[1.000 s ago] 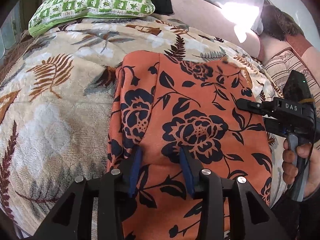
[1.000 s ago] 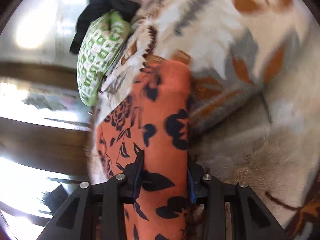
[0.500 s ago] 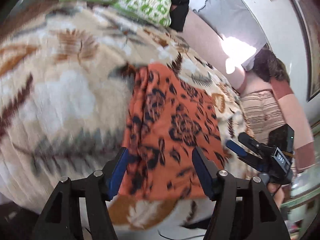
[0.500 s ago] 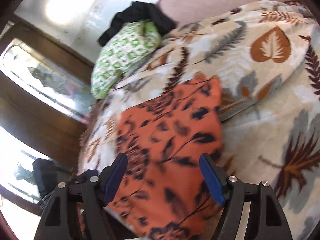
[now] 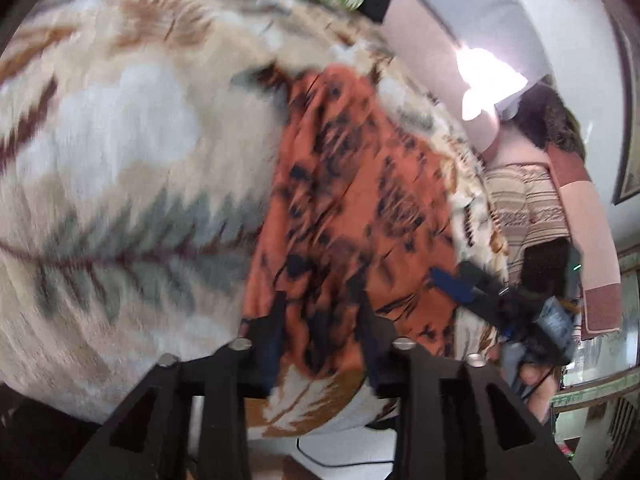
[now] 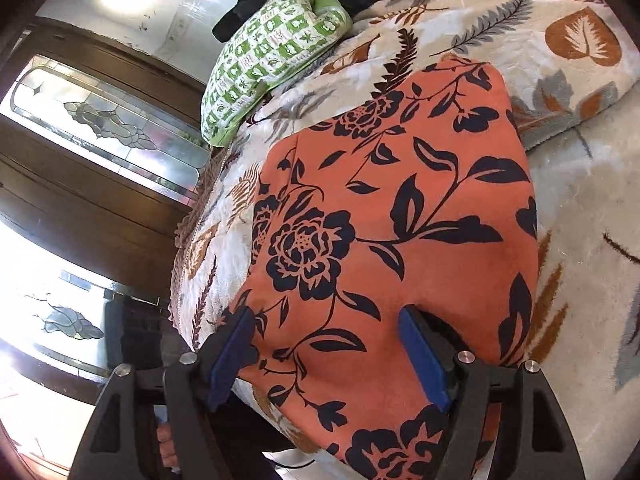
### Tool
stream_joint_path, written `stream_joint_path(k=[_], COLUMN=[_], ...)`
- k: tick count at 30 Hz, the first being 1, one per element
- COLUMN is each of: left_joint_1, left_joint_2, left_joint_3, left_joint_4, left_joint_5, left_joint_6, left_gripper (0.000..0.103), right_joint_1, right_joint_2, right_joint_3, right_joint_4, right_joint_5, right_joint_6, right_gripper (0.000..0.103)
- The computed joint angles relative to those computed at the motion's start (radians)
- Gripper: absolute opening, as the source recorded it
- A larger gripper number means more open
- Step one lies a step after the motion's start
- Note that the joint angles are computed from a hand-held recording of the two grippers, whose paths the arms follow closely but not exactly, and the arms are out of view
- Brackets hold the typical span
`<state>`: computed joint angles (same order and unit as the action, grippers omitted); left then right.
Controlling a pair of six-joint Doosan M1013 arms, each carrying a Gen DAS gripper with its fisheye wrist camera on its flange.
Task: Fold small clothes
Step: 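Lay the blouse edge down and open the left gripper over the bundle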
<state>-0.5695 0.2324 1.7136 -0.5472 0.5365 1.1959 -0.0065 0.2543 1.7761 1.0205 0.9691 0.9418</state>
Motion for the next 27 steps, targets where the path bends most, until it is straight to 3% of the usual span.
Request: stream_joint_path(k=[1, 2, 4, 7, 8, 10, 12, 14, 18, 20, 21, 23, 25, 27], left_joint_1=[0.006, 0.012, 0.033, 0.084, 0.093, 0.118, 0.14, 0.142, 0.124, 0.117, 0.116, 0.11, 0.102, 0.074], left_joint_2=[-0.007, -0.005, 0.035, 0.136, 0.163, 0.221, 0.239, 0.232, 0.217, 0.209, 0.216, 0.256, 0.25, 0.196], left_joint_3=[-0.002, -0.011, -0.072, -0.169, -0.19, -0.241, -0.235, -0.226, -0.233, -0.233, -0.25, -0.309, -0.322, -0.288], left_joint_4=[-0.007, -0.006, 0.025, -0.114, -0.123, -0.098, -0.208, -0.226, -0.153, -0.126, -0.061, 0.06, 0.136, 0.288], left_joint_5=[-0.043, -0.08, -0.046, 0.047, 0.06, 0.149, 0.145, 0.132, 0.106, 0.058, 0.067, 0.178, 0.178, 0.115], left_joint_6=[0.024, 0.043, 0.048, 0.149, 0.144, 0.094, 0.141, 0.171, 0.147, 0.139, 0.084, -0.056, -0.142, -0.22], left_gripper=[0.068, 0.078, 0.078, 0.078, 0.069, 0.032, 0.032, 0.032, 0.043, 0.047, 0.047, 0.047, 0.047, 0.047], right_joint_1=[0.003, 0.001, -0.002, -0.005, -0.007, -0.014, -0.019, -0.022, -0.02, -0.018, -0.019, -0.021, -0.019, -0.018], right_joint_2=[0.005, 0.006, 0.007, 0.01, 0.012, 0.014, 0.015, 0.017, 0.018, 0.015, 0.014, 0.011, 0.009, 0.008], right_joint_3=[-0.003, -0.002, -0.001, -0.003, -0.003, -0.002, 0.001, 0.001, 0.0, -0.001, 0.0, 0.007, 0.007, 0.001], right_joint_4=[0.004, 0.009, 0.016, 0.026, 0.03, 0.042, 0.056, 0.063, 0.054, 0.041, 0.041, 0.052, 0.042, 0.027], right_joint_5=[0.0, 0.004, 0.009, 0.019, 0.024, 0.037, 0.049, 0.055, 0.052, 0.052, 0.051, 0.045, 0.042, 0.048], right_joint_6=[0.0, -0.005, -0.011, -0.015, -0.018, -0.028, -0.044, -0.056, -0.05, -0.04, -0.039, -0.04, -0.033, -0.023], right_gripper=[0.078, 0.078, 0.078, 0.078, 0.078, 0.078, 0.078, 0.078, 0.078, 0.078, 0.078, 0.078, 0.078, 0.078])
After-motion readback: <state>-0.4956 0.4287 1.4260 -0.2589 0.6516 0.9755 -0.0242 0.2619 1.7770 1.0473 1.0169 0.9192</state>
